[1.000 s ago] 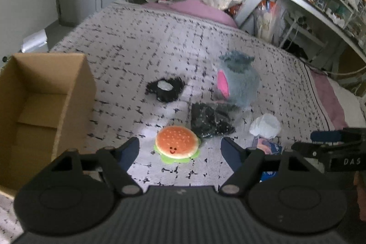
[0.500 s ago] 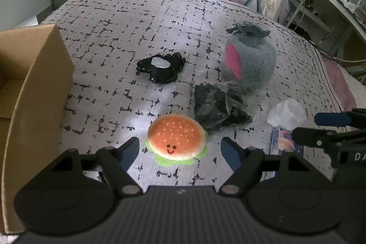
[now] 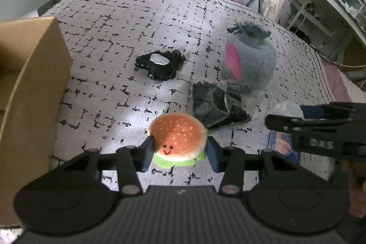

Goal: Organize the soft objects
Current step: 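Close the left gripper on the hamburger plush while the right gripper grasps the clear plastic bag, then carry the hamburger plush in the left gripper and the plastic bag in the right gripper over the box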

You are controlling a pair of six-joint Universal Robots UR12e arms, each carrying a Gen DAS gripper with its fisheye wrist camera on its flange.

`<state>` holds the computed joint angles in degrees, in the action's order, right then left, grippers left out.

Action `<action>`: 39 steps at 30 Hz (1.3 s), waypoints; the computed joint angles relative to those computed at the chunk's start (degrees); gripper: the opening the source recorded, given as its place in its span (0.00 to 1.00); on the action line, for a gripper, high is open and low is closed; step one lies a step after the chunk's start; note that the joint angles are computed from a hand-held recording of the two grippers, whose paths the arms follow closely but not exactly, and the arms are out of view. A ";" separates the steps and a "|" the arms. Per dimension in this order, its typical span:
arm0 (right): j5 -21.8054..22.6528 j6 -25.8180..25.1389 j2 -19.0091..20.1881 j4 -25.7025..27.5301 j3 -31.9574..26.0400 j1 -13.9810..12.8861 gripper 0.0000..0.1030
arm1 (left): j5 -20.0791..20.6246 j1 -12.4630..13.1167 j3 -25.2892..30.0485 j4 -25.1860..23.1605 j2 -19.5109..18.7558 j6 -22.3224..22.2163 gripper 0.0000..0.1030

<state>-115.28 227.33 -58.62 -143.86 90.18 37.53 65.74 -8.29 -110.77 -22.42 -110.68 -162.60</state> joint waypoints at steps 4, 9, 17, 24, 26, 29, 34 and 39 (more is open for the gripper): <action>-1.05 -0.31 0.21 0.30 -0.43 0.42 0.36 | 0.41 0.26 -0.74 0.20 1.18 -0.52 0.46; -1.62 0.19 -0.43 -0.86 -0.21 0.92 0.36 | 0.19 0.72 -1.63 0.13 2.78 0.22 0.46; -1.70 1.72 -1.38 -2.35 -0.43 1.46 0.36 | -0.08 1.42 -2.55 1.87 4.85 1.71 0.46; -1.80 3.65 -1.94 -3.34 -1.56 1.83 0.36 | -1.26 2.62 -2.86 2.46 6.66 1.41 0.46; -2.77 3.99 -1.91 -3.13 -2.15 2.05 0.36 | -1.25 2.85 -2.92 3.00 7.14 1.71 0.46; -3.33 4.21 -1.92 -3.12 -2.94 2.33 0.36 | -1.86 3.52 -2.91 3.12 7.79 1.76 0.46; -4.32 3.08 -1.45 -3.52 -4.49 2.93 0.36 | -2.54 4.85 -3.11 3.95 8.43 0.86 0.46; -5.33 1.68 -0.59 -3.64 -6.39 3.48 0.36 | -2.61 6.24 -3.43 5.61 9.00 -0.15 0.46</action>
